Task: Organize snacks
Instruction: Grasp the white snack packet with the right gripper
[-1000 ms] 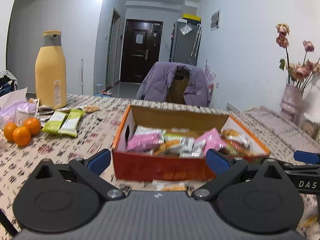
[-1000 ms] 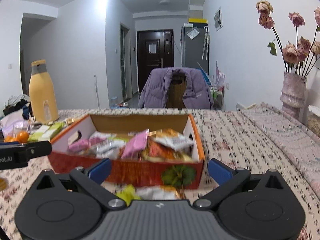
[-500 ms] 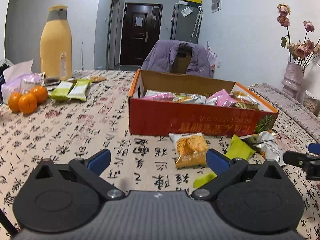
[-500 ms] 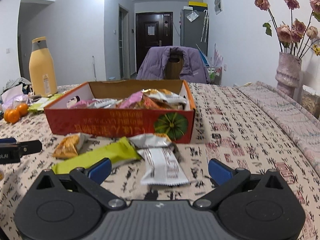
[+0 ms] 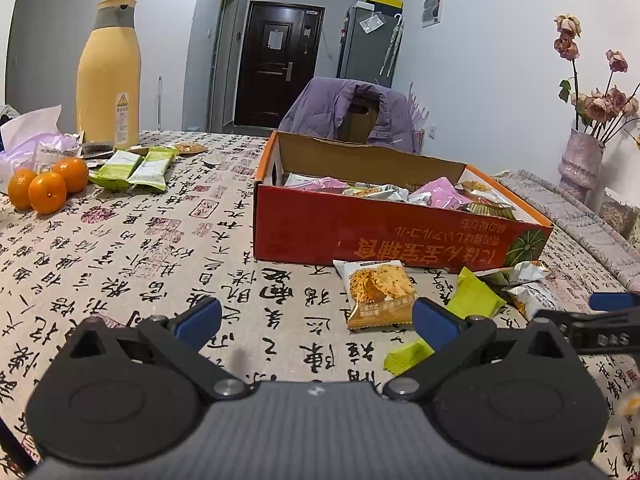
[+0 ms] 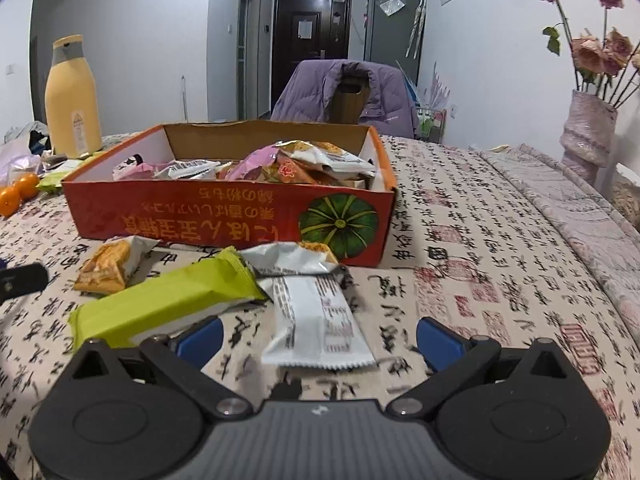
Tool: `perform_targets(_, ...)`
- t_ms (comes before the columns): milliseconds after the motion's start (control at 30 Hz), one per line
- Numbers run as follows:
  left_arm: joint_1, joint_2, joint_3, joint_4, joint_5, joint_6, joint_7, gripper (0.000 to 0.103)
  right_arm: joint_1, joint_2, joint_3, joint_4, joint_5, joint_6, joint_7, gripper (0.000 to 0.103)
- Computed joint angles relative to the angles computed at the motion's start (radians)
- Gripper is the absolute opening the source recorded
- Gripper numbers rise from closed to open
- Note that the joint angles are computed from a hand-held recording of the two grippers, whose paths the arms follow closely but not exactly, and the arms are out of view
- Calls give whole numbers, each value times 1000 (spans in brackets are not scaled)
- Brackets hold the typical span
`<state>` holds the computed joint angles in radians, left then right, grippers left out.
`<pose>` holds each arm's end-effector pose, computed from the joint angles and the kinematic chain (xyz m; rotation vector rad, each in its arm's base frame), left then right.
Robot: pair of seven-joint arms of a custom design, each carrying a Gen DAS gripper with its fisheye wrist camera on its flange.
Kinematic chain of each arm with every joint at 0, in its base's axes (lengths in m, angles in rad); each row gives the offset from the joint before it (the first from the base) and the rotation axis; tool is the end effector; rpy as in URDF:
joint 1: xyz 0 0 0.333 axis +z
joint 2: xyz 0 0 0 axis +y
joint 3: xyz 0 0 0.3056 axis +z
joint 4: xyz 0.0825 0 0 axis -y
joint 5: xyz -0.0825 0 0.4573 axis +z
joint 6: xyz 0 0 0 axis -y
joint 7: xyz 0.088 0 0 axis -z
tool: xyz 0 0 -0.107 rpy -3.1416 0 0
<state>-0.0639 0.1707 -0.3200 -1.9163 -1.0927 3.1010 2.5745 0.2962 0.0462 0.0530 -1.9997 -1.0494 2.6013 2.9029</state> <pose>0.6667 -0.1794 0.4468 -1.4334 1.9054 -1.2259 0.6212 0.2447 0.4451 -1.5426 1.8929 -0.9517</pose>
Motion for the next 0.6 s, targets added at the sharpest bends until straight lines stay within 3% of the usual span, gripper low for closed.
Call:
perform_targets(167, -1, 1, 9, 3, 12, -23, -30, 103, 0, 64, -13, 68, 67, -6, -51, 79)
perform_targets(233, -2, 2, 13, 4, 19, -29, -40, 103, 1, 79, -22, 82, 90, 1, -58, 64)
perform_targets(300, 0, 3, 12, 5, 16, -32, -38, 103, -1, 83, -30, 79, 118, 28, -63, 56)
perform_targets(433, 1, 2, 10, 5, 7, -36, -28, 103, 4, 81, -39, 71, 122, 49, -65, 45)
perform_targets(600, -2, 3, 15, 7, 9, -42, -41, 103, 12, 75, -41, 66, 91, 50, -58, 40)
